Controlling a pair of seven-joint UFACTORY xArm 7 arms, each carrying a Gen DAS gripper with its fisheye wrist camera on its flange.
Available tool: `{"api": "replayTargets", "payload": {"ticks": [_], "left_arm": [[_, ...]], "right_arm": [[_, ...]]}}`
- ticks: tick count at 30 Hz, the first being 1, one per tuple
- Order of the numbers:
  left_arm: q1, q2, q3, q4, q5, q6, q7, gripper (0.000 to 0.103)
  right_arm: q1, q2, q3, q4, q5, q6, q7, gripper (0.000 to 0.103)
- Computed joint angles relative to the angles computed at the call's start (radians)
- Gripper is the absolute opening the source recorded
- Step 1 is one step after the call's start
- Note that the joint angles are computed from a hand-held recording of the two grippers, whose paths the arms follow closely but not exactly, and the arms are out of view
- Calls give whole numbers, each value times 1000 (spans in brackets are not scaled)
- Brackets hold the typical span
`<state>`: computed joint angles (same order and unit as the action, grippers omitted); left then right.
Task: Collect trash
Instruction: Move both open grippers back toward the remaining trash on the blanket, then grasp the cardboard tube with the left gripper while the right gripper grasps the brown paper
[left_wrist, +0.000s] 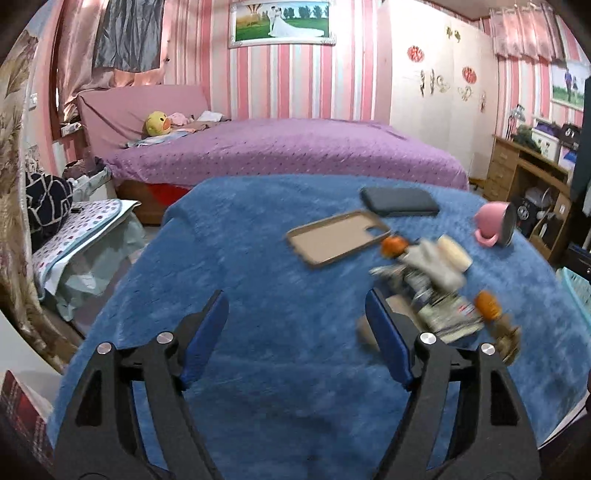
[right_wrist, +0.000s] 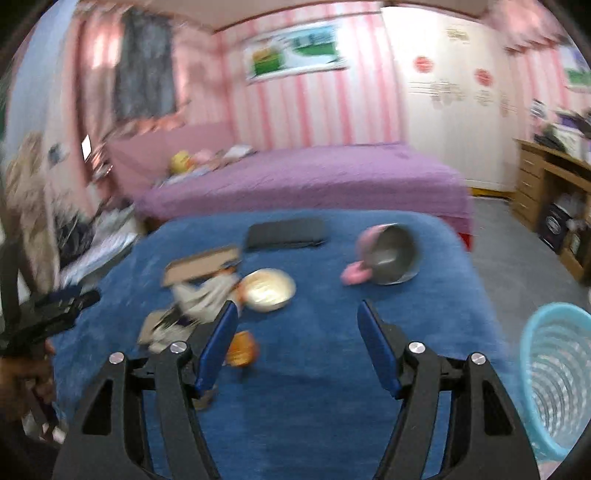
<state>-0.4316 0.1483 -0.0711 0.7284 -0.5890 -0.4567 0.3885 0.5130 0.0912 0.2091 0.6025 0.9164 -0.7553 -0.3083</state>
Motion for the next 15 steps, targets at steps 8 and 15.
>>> {"api": "replayTargets", "payload": {"ticks": [8, 15], "left_arm": [[81, 2, 2, -15, 164, 58, -137, 75], [44, 7, 16, -13, 179, 80, -131, 75]], "right_arm": [[51, 104, -15, 109, -92, 163, 11, 67], [186, 191, -109, 249, 190, 291, -255, 64]]}}
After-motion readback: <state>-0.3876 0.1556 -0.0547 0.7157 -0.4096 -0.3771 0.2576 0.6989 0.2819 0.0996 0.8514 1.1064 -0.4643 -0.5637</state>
